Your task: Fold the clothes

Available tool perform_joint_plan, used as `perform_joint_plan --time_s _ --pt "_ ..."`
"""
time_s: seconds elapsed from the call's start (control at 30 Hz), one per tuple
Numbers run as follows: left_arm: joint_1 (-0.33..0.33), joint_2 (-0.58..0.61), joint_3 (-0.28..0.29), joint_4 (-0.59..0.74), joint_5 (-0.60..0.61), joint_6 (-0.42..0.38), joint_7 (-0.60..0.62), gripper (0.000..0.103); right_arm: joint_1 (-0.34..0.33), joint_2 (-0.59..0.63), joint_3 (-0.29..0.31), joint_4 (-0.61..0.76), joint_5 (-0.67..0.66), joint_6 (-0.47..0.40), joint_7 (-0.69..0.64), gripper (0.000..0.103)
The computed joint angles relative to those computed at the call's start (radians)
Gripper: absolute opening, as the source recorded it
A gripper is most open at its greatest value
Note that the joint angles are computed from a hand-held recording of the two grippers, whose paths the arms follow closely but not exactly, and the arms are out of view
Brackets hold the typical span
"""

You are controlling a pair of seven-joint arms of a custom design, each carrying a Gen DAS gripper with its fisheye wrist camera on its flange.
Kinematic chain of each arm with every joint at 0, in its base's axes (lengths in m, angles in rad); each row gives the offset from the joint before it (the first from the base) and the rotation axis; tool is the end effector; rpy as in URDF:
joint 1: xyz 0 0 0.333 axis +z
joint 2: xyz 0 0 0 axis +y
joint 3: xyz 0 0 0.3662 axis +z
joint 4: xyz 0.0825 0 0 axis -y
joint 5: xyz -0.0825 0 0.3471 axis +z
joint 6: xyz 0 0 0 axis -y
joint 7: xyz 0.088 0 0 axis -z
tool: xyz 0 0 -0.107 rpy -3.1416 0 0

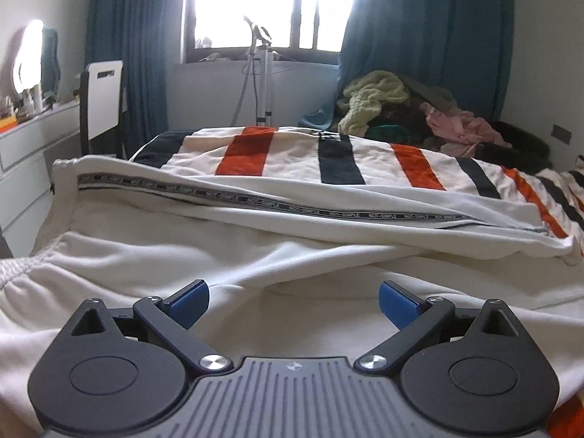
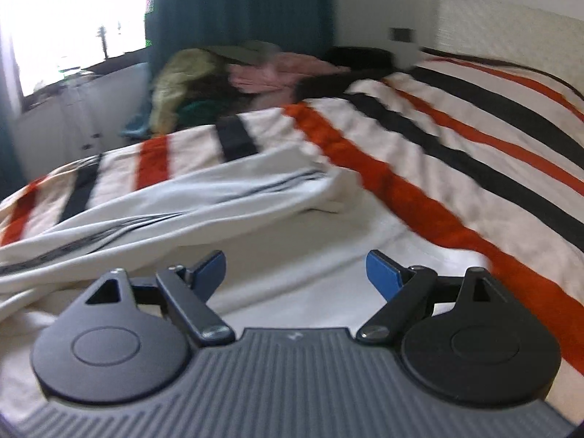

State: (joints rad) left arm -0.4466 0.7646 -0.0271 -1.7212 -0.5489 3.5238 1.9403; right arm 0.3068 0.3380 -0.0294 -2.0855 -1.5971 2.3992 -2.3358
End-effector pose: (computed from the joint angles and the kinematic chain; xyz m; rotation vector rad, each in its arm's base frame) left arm 0.6652 -0.2638 0.3249 -1.4833 1.8217 -1.0206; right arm 0.5605 0.1529 0.3401 -0.9151 2.2188 -1.1443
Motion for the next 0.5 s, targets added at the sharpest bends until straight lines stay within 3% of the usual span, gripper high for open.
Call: perform_joint_plan --time_s 0.1,0.2,0.33,0.5 --pt "-0.03 -0.012 0.04 -0.008 -0.039 -0.005 0.001 0.1 -0.007 -0.017 -0.004 -0.032 0.035 -0.014 0.07 0.085" --pt "-0.028 -0.034 0.043 -0.026 -0.062 -0.016 -0.012 0.1 -0.015 -0.031 -0.006 -0.063 0.067 -0.028 0.132 0.085" --pt "-0.043 -0.064 0.079 -0.05 -0.108 -0.056 -0.051 0.1 -0.03 -0.034 -0.006 -0.085 0.146 -0.043 0.147 0.085" --pt "-0.046 -0.096 0.119 -0.065 -0.12 -0.088 -0.117 0.1 -0.057 -0.044 -0.018 -0.13 0.232 -0.01 0.236 0.085"
